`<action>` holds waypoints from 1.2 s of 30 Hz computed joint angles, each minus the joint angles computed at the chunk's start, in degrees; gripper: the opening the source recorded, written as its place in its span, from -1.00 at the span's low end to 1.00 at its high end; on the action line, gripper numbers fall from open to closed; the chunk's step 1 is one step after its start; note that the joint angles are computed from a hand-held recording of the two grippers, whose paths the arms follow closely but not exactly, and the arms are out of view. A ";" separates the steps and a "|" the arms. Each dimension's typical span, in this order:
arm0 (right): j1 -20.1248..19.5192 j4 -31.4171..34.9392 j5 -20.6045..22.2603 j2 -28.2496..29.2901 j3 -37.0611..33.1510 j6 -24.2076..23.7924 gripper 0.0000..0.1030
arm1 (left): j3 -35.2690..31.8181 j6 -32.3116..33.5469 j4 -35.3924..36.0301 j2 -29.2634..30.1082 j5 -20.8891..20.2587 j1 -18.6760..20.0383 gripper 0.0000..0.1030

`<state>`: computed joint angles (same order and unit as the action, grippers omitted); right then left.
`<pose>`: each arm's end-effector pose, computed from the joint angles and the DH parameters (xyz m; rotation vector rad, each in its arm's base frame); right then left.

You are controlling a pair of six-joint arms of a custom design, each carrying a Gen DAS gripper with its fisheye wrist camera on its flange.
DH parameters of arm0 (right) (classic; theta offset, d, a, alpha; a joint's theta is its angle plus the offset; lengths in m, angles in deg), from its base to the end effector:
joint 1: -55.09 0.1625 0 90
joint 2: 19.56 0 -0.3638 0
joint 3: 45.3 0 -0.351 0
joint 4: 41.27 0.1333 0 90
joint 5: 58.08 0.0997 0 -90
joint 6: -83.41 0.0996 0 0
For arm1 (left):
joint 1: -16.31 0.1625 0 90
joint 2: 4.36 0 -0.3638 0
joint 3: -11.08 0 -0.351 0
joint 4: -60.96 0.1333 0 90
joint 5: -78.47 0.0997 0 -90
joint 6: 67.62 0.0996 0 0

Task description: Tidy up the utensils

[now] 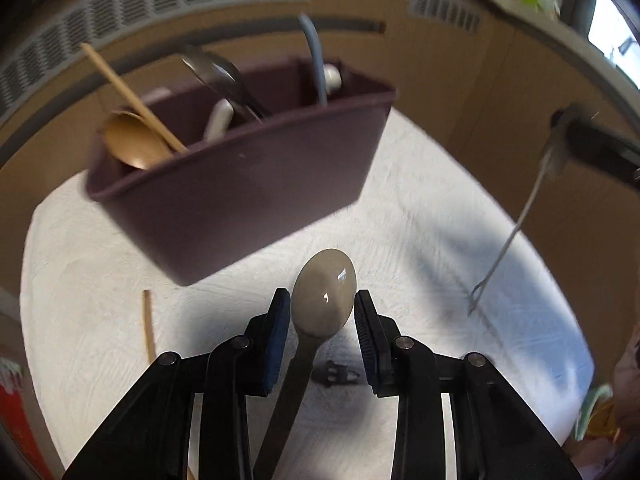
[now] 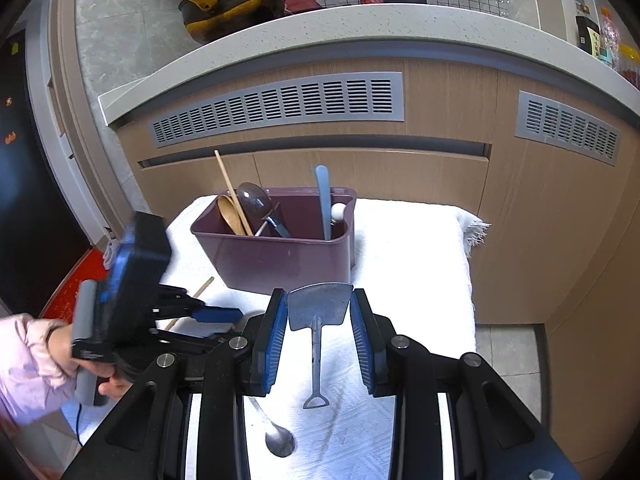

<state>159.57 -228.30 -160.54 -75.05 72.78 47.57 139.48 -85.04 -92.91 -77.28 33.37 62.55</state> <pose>0.2345 -0.4609 0.1269 1.0724 -2.4995 0.7729 -0.1398 -0.4403 0.1658 0.4869 2.4071 -0.6712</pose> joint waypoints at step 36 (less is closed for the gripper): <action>8.85 -1.01 -1.36 12.30 -22.46 -3.17 -0.44 | -7.21 20.07 -41.68 -1.74 -2.11 -0.92 -0.36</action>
